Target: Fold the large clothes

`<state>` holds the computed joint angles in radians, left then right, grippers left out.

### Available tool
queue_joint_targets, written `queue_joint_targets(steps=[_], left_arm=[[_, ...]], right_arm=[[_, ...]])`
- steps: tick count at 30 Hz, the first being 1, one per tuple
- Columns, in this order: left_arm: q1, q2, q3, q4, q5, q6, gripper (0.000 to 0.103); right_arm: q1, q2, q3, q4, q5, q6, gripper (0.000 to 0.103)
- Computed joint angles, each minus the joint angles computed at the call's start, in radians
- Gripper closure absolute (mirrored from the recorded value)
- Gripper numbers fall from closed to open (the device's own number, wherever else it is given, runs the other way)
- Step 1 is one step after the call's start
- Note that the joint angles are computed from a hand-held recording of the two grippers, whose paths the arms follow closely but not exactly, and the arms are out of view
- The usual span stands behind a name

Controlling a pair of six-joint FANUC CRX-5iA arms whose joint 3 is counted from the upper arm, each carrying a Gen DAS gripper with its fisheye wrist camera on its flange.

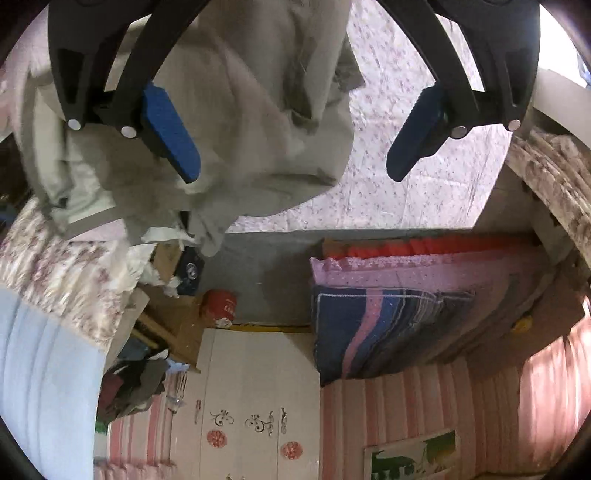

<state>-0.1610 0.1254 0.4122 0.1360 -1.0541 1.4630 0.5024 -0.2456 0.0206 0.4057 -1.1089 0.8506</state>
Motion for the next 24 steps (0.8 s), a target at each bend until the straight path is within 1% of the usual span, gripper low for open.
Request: queue_joint_targets(steps=[2, 4, 7, 8, 9, 10, 11, 12, 13, 14, 15, 16, 17, 20, 22, 23, 24], left_arm=[[-0.002, 0.002, -0.007, 0.017, -0.049, -0.006, 0.003], [-0.012, 0.019, -0.004, 0.018, -0.074, -0.006, 0.003], [-0.06, 0.066, 0.04, -0.067, -0.105, 0.044, 0.003], [-0.074, 0.101, 0.08, -0.093, -0.131, 0.066, 0.007], [-0.081, 0.128, 0.11, -0.101, -0.148, 0.079, 0.014], [-0.084, 0.162, 0.147, -0.108, -0.177, 0.092, 0.044], [-0.082, 0.211, 0.204, -0.118, -0.236, 0.11, 0.086], [-0.075, 0.232, 0.226, -0.111, -0.261, 0.119, 0.091], [-0.049, 0.243, 0.217, -0.055, -0.258, 0.112, 0.093], [-0.036, 0.24, 0.201, -0.03, -0.247, 0.106, 0.098], [-0.018, 0.231, 0.177, -0.01, -0.229, 0.109, 0.099], [-0.003, 0.216, 0.152, 0.007, -0.207, 0.115, 0.1], [0.014, 0.197, 0.123, 0.031, -0.183, 0.115, 0.1], [0.075, 0.128, 0.042, 0.122, -0.097, 0.111, 0.101], [0.097, 0.121, 0.048, 0.15, -0.076, 0.112, 0.101], [0.112, 0.127, 0.064, 0.174, -0.075, 0.114, 0.1], [0.116, 0.15, 0.101, 0.173, -0.088, 0.129, 0.1]], right_arm=[[0.019, -0.002, -0.013, -0.004, -0.027, -0.005, 0.02], [0.002, 0.019, -0.005, -0.044, -0.026, 0.009, 0.02], [-0.019, 0.084, 0.03, -0.079, -0.047, -0.024, 0.02], [-0.024, 0.113, 0.051, -0.095, -0.066, -0.019, 0.021], [-0.02, 0.132, 0.059, -0.091, -0.077, -0.013, 0.025], [-0.012, 0.148, 0.06, -0.069, -0.086, -0.012, 0.053], [-0.002, 0.164, 0.058, -0.044, -0.099, -0.007, 0.078], [0.003, 0.166, 0.055, -0.037, -0.103, -0.008, 0.096], [0.003, 0.156, 0.037, -0.027, -0.08, -0.016, 0.098], [0.016, 0.142, 0.006, 0.028, -0.06, -0.038, 0.1], [0.034, 0.125, -0.039, 0.136, -0.047, -0.091, 0.1], [0.039, 0.113, -0.065, 0.195, -0.032, -0.126, 0.1], [0.045, 0.092, -0.1, 0.292, -0.017, -0.188, 0.1], [0.044, 0.077, -0.132, 0.501, -0.008, -0.294, 0.1], [0.035, 0.097, -0.102, 0.55, -0.011, -0.303, 0.1], [0.026, 0.121, -0.077, 0.575, -0.017, -0.304, 0.1], [0.015, 0.149, -0.048, 0.58, -0.029, -0.295, 0.1]])
